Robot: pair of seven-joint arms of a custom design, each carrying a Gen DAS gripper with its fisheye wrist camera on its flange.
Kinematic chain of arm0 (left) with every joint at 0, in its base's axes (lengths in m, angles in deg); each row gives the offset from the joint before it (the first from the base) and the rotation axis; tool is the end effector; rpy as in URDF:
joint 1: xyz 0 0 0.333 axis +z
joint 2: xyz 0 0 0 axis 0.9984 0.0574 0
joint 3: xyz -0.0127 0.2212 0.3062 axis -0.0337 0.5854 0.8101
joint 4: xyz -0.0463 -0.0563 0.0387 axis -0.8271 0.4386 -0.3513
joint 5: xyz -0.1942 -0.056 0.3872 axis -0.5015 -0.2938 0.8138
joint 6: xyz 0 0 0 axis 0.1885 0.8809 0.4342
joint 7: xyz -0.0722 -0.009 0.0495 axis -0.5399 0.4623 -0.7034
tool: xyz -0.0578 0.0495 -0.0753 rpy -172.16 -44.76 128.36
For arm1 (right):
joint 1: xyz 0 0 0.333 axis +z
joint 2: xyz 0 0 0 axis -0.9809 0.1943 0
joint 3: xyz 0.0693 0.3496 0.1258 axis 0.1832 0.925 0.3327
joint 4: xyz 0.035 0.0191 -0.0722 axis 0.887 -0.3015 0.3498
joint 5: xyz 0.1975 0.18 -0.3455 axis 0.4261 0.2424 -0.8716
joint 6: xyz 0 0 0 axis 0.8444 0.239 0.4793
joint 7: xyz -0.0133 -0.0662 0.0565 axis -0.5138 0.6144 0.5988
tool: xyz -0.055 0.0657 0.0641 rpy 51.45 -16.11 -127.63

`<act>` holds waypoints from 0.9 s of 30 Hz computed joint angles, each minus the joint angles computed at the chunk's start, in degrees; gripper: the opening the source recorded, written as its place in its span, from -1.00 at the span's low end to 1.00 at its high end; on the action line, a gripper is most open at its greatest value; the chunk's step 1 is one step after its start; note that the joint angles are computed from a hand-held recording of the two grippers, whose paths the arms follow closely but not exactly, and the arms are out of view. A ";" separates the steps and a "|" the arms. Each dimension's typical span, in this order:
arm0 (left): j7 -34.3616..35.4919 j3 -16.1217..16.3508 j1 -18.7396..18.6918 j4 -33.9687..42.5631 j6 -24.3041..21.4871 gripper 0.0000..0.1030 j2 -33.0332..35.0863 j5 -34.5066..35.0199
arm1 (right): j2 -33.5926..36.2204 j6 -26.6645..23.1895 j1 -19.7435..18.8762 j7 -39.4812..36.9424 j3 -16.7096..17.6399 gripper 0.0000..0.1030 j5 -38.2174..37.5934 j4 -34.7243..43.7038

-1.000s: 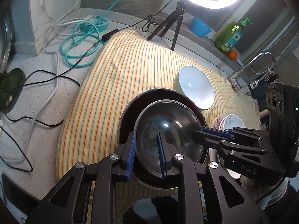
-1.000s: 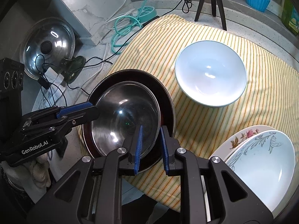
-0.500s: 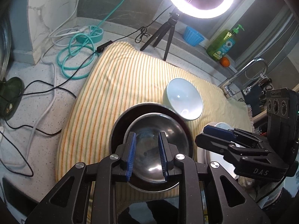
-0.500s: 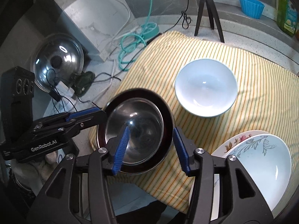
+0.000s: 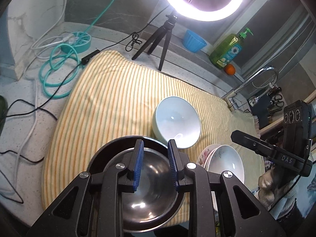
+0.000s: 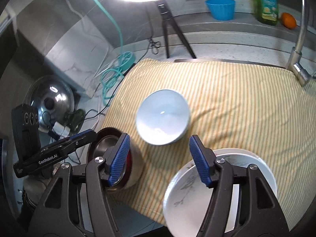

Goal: Organize plates and bowls
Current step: 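Move both grippers toward the white ceramic bowl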

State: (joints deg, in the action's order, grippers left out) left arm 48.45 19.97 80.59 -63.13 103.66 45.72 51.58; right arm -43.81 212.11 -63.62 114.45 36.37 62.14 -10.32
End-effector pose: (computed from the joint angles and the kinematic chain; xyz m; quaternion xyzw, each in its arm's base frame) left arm 0.6080 -0.2118 0.4188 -0.6975 0.6356 -0.3297 0.0288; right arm 0.6879 0.3364 0.4040 -0.7221 0.6051 0.0222 0.3344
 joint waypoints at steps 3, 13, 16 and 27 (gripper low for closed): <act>1.32 -0.68 0.52 3.04 -2.24 -0.55 2.52 -0.99 | 1.44 -1.39 -1.05 0.48 0.01 0.26 0.85 1.53; -4.70 -0.08 -0.05 9.81 -5.81 -0.55 8.63 4.27 | 7.35 -7.77 -1.83 1.80 -0.62 0.26 0.14 8.50; -6.41 0.05 -0.14 11.27 -6.34 -0.55 9.96 6.16 | 8.63 -9.33 -2.03 1.82 -0.61 0.19 0.24 10.21; -10.73 0.34 -0.69 13.47 -7.35 -0.55 12.23 11.64 | 12.48 -15.08 -1.58 2.64 -1.37 -0.29 -0.77 15.36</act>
